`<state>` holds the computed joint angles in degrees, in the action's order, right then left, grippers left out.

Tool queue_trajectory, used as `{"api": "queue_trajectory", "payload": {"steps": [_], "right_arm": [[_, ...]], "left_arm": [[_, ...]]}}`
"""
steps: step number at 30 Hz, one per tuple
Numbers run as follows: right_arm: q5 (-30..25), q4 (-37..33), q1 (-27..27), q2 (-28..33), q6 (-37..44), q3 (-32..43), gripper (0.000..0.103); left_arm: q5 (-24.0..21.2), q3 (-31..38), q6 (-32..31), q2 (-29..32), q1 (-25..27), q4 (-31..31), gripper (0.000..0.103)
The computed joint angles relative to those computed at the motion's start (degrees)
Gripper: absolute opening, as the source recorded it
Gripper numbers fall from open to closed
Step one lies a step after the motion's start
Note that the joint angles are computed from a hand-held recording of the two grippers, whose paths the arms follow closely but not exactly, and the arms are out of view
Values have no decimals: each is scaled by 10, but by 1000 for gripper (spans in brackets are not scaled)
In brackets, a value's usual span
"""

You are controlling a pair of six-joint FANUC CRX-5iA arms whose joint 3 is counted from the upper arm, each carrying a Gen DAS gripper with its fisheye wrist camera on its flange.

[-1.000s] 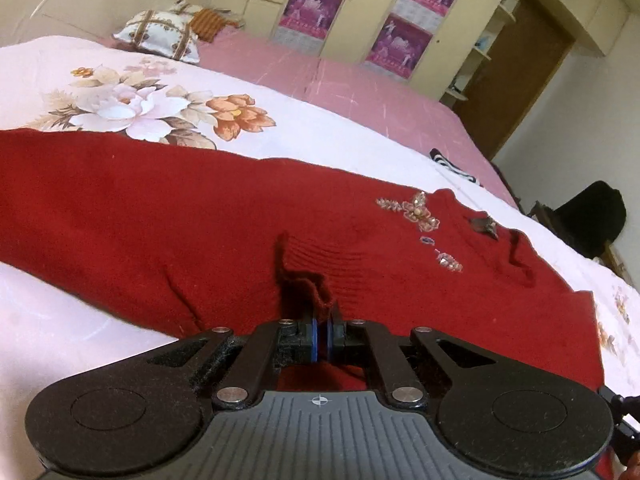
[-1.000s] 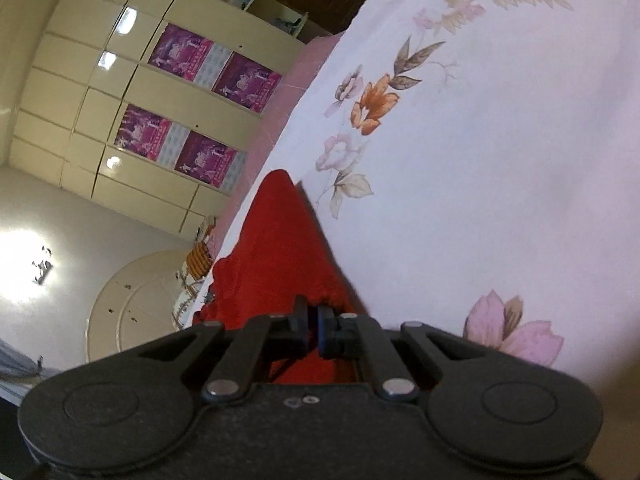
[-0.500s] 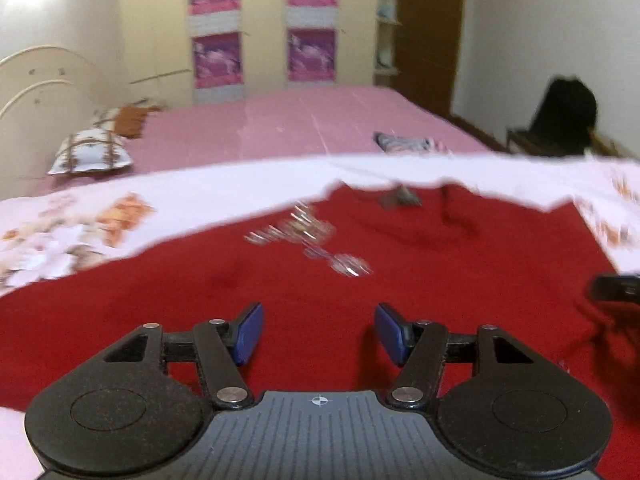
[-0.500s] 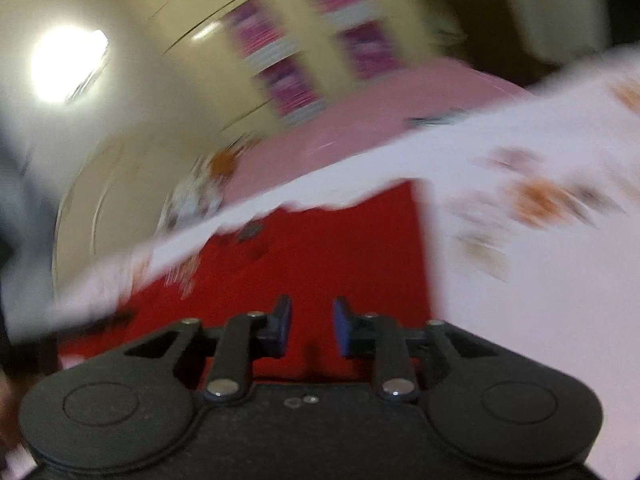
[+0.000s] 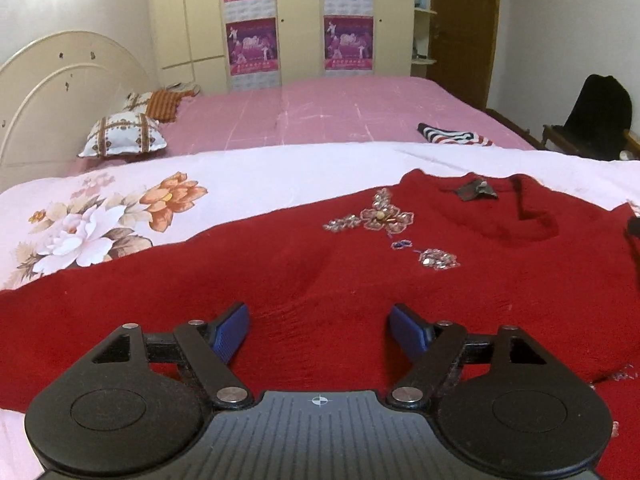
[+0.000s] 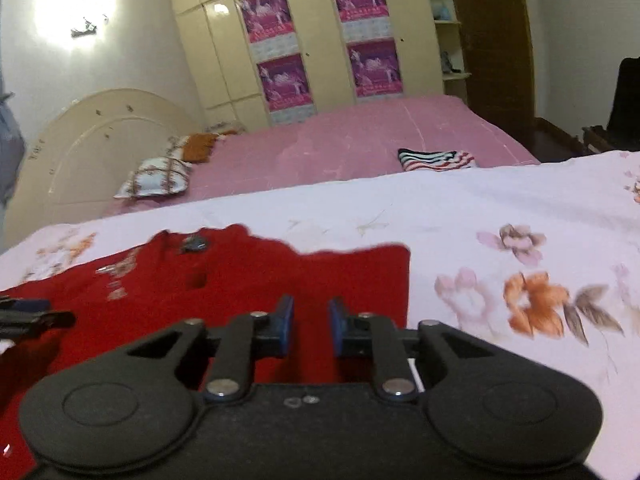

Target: Fold small clothes

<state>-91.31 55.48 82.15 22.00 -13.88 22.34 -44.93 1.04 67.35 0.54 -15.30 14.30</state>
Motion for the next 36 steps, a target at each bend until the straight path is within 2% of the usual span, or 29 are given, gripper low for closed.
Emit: {"api": "queue_trajectory", "payload": {"steps": [1, 2, 3, 4, 6, 7, 9, 11, 13, 14, 16, 18, 20, 21, 23, 25, 26, 28, 31, 33, 36], "right_arm": [[3, -8, -7, -2, 7, -3, 12], [-19, -28, -14, 0, 6, 4, 9], [-50, -43, -19, -3, -20, -4, 6], [-52, -47, -16, -24, -76, -36, 0], [-48, -54, -10, -44, -111, -55, 2], [-62, -55, -7, -33, -83, -35, 16], [-69, -25, 5, -17, -62, -17, 17], [-71, -7, 13, -3, -46, -7, 16], [-79, -61, 12, 0, -32, 0, 15], [-91, -62, 15, 5, -32, 8, 20], [-111, -58, 18, 16, -34, 38, 20], [-137, -25, 33, 26, -44, 51, 22], [-153, -2, 57, 24, -76, 45, 34], [-158, -1, 68, 20, -93, 40, 37], [-166, -8, 93, 16, -127, 33, 37], [-184, -24, 107, 25, -144, 53, 37], [-195, -35, 114, 30, -158, 62, 37], [-206, -55, 127, 37, -186, 75, 37], [-224, -69, 135, 58, -201, 107, 37], [-227, -70, 137, 70, -212, 126, 37], [-224, -61, 132, 89, -208, 155, 37]], "left_arm": [[2, -2, -5, 2, 2, 5, 77], [5, -2, -8, 5, 4, 8, 77], [4, -4, -11, 4, 8, 12, 77], [3, -3, -11, 4, 9, 12, 77], [1, -3, -11, 2, 10, 11, 77], [0, -2, -9, 2, 9, 8, 77], [-2, 2, 4, 3, 6, -3, 79], [-3, 9, 15, 6, 1, -20, 88], [-11, 20, 36, 11, 0, -38, 95], [-22, 20, 30, 13, 9, -17, 95], [-4, -8, 15, -7, 30, 21, 95], [35, -73, -26, -50, 72, 101, 95], [49, -133, -63, -87, 128, 194, 95], [45, -152, -70, -101, 160, 224, 95], [51, -184, -82, -126, 220, 261, 95], [65, -195, -64, -142, 276, 244, 91], [56, -190, -39, -140, 308, 234, 80], [31, -188, -7, -122, 366, 270, 72], [17, -196, 10, -84, 413, 354, 72], [17, -200, -7, -59, 419, 409, 72], [23, -188, 19, -30, 415, 445, 72]]}}
